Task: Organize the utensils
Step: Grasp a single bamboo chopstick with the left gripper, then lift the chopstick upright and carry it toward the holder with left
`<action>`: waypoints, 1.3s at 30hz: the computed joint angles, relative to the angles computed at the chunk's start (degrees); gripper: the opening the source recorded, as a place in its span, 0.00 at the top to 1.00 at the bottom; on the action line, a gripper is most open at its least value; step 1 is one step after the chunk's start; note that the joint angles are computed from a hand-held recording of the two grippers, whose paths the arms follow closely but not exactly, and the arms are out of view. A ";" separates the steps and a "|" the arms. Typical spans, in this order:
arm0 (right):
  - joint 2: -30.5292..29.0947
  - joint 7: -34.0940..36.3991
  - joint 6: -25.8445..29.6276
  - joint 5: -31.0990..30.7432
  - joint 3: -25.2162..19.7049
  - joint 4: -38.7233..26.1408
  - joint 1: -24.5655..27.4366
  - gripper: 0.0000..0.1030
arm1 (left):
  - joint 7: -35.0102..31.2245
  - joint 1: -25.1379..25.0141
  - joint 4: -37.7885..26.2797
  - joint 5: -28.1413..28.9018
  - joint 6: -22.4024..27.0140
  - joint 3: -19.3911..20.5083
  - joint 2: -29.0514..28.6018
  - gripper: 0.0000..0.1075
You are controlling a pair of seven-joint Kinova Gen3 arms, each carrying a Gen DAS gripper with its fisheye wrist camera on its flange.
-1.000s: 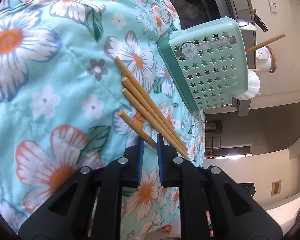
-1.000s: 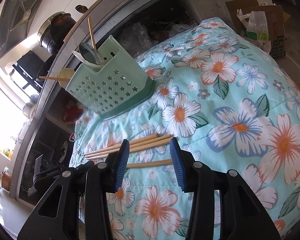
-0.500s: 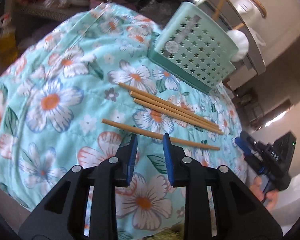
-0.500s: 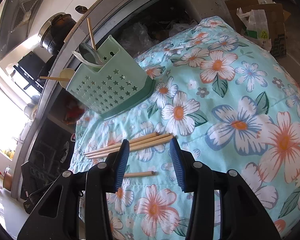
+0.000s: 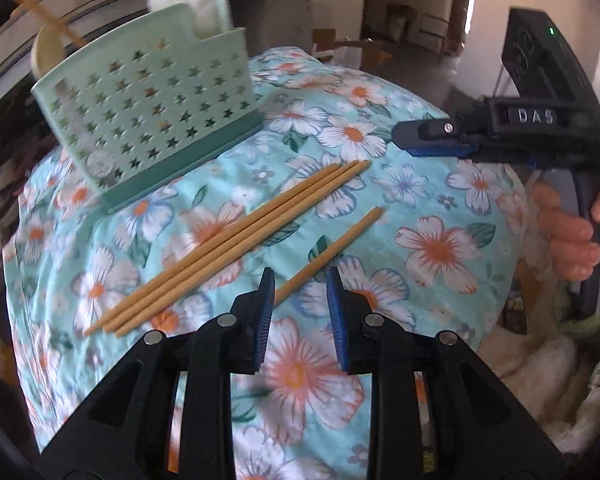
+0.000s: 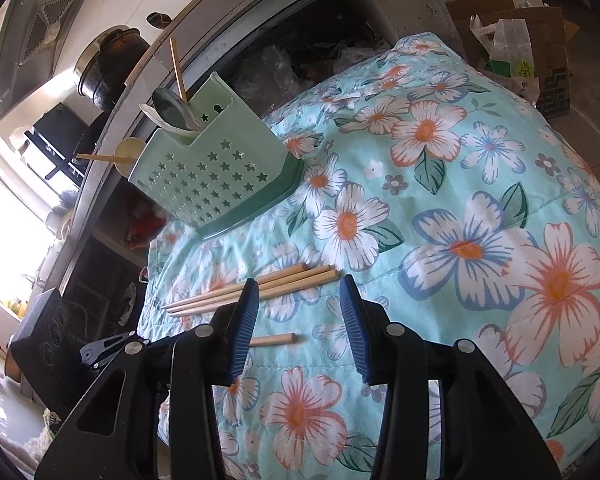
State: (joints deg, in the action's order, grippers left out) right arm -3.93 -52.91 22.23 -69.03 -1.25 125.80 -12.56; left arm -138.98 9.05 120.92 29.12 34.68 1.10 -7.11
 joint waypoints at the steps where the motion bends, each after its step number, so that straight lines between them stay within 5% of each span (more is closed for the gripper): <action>1: -0.11 0.10 -0.09 -0.11 0.06 0.09 0.03 0.60 | -1.10 0.48 -0.76 -1.20 -0.09 0.63 0.93 0.77; 10: 0.37 1.23 0.46 -1.36 0.70 0.55 1.14 0.60 | -6.18 0.79 -7.69 -6.23 5.58 4.24 8.05 0.77; 15: -0.12 1.63 0.17 -2.00 0.81 0.90 1.72 0.60 | -9.80 -1.02 -10.68 -2.67 8.39 5.01 11.37 0.77; 24: -0.55 3.66 1.04 -4.17 1.82 1.65 2.77 0.60 | -6.92 -4.76 -15.48 1.59 15.93 5.54 14.56 0.95; 34: -0.57 4.03 0.97 -4.69 1.18 1.43 2.46 0.60 | -5.82 -9.84 -12.58 10.59 19.71 1.60 9.60 0.95; 39: -0.41 3.17 0.85 -3.41 0.60 0.58 1.90 0.60 | -5.29 -12.11 -7.85 16.30 16.58 -1.62 5.54 0.95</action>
